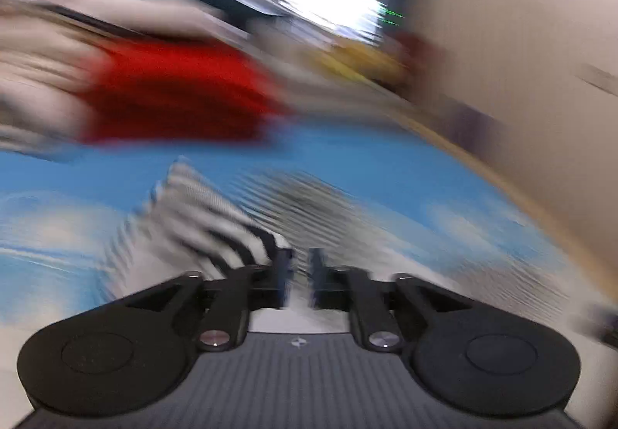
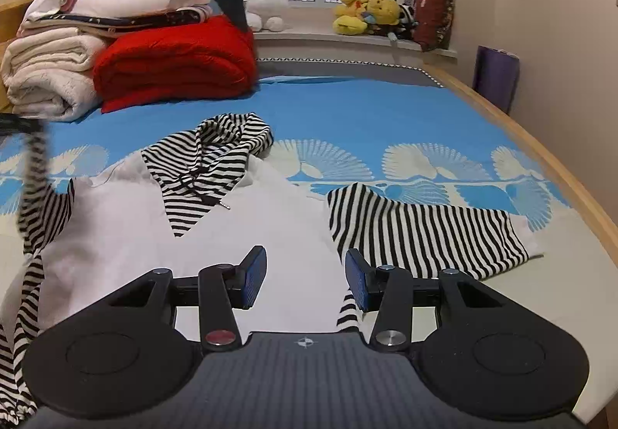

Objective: Fold small clothes
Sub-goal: 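Fold the held sleeve across the white front and open the left gripper, then grasp the other striped sleeve with the right gripper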

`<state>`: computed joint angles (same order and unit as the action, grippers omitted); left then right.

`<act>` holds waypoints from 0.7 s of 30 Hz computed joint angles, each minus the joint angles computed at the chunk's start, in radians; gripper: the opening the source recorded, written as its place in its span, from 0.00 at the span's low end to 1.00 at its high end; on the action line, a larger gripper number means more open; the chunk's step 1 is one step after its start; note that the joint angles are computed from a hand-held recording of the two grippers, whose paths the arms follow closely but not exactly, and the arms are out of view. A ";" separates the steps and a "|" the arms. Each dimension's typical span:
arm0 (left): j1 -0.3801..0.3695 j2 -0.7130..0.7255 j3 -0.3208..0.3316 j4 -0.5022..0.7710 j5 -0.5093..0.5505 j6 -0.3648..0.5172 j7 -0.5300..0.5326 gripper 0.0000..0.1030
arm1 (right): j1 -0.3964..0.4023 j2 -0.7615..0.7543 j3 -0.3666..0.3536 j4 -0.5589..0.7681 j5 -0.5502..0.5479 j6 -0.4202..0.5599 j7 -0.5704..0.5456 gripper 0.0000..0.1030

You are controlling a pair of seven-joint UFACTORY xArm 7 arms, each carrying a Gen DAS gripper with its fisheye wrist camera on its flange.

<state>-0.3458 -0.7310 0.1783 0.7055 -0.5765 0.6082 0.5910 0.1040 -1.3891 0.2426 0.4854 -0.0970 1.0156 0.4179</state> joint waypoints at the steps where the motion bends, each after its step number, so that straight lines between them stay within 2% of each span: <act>1: -0.044 -0.015 0.007 0.004 -0.007 0.063 0.032 0.29 | -0.002 -0.005 0.000 0.000 0.000 0.005 0.004 0.46; 2: -0.045 -0.036 -0.028 0.006 0.028 0.084 0.028 0.29 | -0.003 -0.008 -0.001 0.000 0.002 0.010 0.008 0.46; 3: -0.005 -0.048 -0.085 -0.001 0.049 0.063 0.003 0.29 | -0.007 -0.010 -0.003 0.002 0.005 0.013 0.015 0.46; 4: 0.013 -0.054 -0.107 0.001 0.070 0.045 -0.036 0.29 | -0.010 -0.012 -0.006 0.003 0.008 0.014 0.023 0.46; 6: 0.092 -0.041 -0.150 0.051 0.129 0.064 -0.169 0.29 | -0.018 -0.017 -0.013 0.000 0.018 0.011 0.043 0.46; 8: 0.215 -0.007 -0.213 0.132 0.244 0.108 -0.343 0.29 | -0.027 -0.010 -0.020 -0.003 0.027 0.010 0.063 0.46; 9: 0.256 0.009 -0.229 0.166 0.289 0.130 -0.412 0.29 | -0.028 -0.002 -0.028 -0.005 0.035 0.001 0.072 0.43; 10: 0.294 0.016 -0.244 0.197 0.328 0.160 -0.485 0.32 | -0.025 0.009 -0.039 -0.011 0.043 -0.019 0.077 0.33; 11: 0.315 0.021 -0.248 0.212 0.354 0.171 -0.534 0.34 | -0.021 0.023 -0.049 -0.015 0.050 -0.041 0.077 0.28; 13: 0.338 -0.003 -0.252 0.189 0.393 0.145 -0.611 0.44 | -0.017 0.070 -0.061 -0.026 0.063 -0.108 0.080 0.25; 15: 0.335 -0.037 -0.235 0.115 0.422 0.088 -0.638 0.46 | -0.011 0.134 -0.074 -0.033 0.086 -0.169 0.091 0.25; 16: 0.340 -0.051 -0.237 0.083 0.425 0.096 -0.637 0.46 | -0.003 0.172 -0.085 -0.032 0.100 -0.187 0.093 0.25; 17: 0.336 -0.025 -0.241 0.083 0.470 0.146 -0.659 0.44 | 0.006 0.221 -0.099 -0.029 0.115 -0.200 0.091 0.25; 18: 0.345 0.018 -0.254 0.108 0.514 0.211 -0.678 0.37 | 0.013 0.281 -0.114 -0.025 0.130 -0.211 0.089 0.26; 19: 0.346 0.049 -0.252 0.129 0.522 0.234 -0.687 0.37 | 0.016 0.327 -0.124 -0.021 0.141 -0.215 0.090 0.28; 21: 0.340 0.092 -0.239 0.148 0.532 0.207 -0.708 0.37 | 0.032 0.434 -0.158 -0.012 0.179 -0.232 0.089 0.35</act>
<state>-0.0057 -0.6392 -0.0604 0.8534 -0.0445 0.8152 -0.1166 0.1365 -0.9547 0.0849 0.4730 0.0819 0.7835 0.5064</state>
